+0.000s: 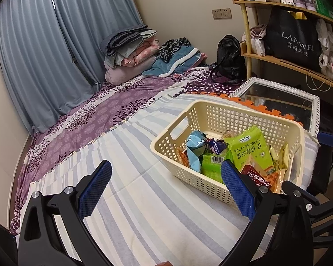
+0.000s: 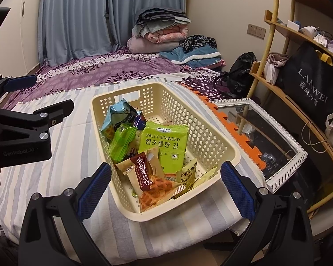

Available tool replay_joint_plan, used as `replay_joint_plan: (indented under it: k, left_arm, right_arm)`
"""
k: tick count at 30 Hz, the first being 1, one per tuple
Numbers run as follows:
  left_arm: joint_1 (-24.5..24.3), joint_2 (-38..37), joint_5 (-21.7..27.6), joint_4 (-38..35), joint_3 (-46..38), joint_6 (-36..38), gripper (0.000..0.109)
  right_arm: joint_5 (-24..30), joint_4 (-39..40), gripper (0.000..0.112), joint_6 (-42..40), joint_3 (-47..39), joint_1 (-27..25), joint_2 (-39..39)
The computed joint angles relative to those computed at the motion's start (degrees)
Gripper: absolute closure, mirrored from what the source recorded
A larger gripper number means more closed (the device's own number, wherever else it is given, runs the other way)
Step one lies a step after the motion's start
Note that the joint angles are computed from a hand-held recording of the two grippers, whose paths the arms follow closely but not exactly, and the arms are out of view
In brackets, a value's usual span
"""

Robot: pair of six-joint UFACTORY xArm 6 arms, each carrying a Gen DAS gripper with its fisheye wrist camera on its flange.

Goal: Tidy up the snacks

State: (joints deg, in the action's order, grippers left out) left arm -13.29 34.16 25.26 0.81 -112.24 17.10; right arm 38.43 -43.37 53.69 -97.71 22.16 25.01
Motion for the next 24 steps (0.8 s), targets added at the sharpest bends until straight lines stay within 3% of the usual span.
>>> replay_joint_plan:
  k: [24]
  left_arm:
    - [-0.4,2.7,3.8,0.7,-3.7,0.5,0.009]
  right_arm:
    - [-0.6,1.5,0.015,-0.5,-0.2,-0.6,1.0]
